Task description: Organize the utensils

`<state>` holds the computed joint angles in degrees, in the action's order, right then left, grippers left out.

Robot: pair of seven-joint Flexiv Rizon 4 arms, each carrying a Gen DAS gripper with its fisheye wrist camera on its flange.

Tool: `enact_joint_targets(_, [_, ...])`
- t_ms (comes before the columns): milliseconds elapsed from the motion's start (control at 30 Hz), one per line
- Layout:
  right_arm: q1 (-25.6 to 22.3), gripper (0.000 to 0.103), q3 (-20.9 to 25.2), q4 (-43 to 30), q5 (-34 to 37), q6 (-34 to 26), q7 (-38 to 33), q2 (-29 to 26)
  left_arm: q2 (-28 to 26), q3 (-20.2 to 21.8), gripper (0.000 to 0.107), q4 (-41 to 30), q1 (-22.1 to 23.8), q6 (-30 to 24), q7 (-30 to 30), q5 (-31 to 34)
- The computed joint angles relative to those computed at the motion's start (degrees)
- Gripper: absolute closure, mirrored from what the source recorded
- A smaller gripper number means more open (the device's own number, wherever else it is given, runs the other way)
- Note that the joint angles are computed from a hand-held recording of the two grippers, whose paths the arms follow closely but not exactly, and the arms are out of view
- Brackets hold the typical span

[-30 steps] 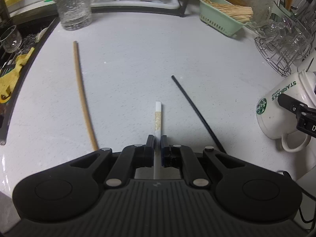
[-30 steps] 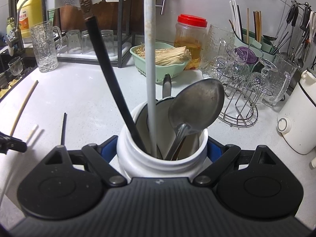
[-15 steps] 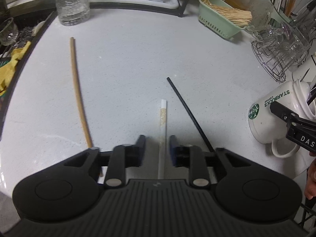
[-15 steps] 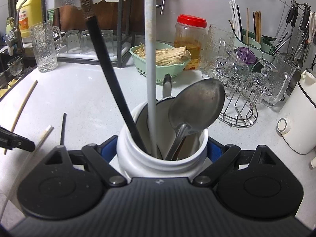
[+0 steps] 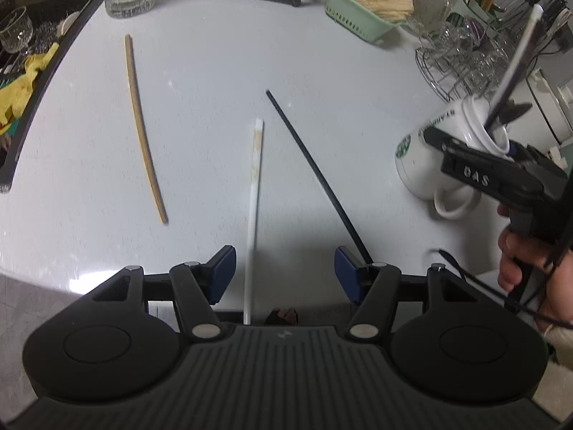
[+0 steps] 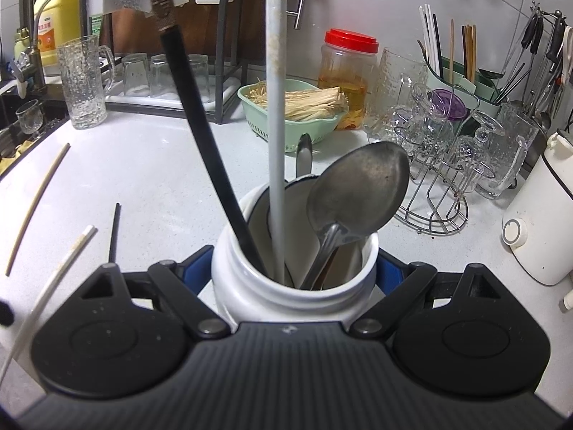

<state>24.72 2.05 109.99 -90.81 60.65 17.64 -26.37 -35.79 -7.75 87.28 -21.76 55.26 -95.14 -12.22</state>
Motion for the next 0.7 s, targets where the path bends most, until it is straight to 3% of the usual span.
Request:
enact_joint_targets(133, [-0.2, 0.010, 0.0, 0.0, -0.7, 0.2, 0.5, 0.0, 1.4, -2.1, 0.043, 3.5, 1.4, -1.3, 0.4, -3.5])
enact_joint_targets(367, [-0.4, 0.011, 0.0, 0.1, -1.9, 0.2, 1.6, 0.0, 1.7, 0.8, 0.054, 3.1, -0.2, -6.5, -2.5, 0.1])
enact_joint_targets(433, [-0.5, 0.011, 0.1, 0.1, -2.2, 0.1, 1.8, 0.0, 1.3, 0.7, 0.066, 3.1, 0.1, -7.4, -2.2, 0.4])
enact_joint_targets(600, [-0.6, 0.011, 0.3, 0.1, -1.8, 0.1, 1.6, 0.0, -0.1, 1.3, 0.067, 2.5, -0.3, -7.4, -3.5, 1.5])
enact_joint_targets(700, [-0.5, 0.011, 0.3, 0.1, -1.6, 0.0, 1.5, 0.0, -0.8, 1.3, 0.080, 2.1, -0.3, -7.8, -3.7, 2.1])
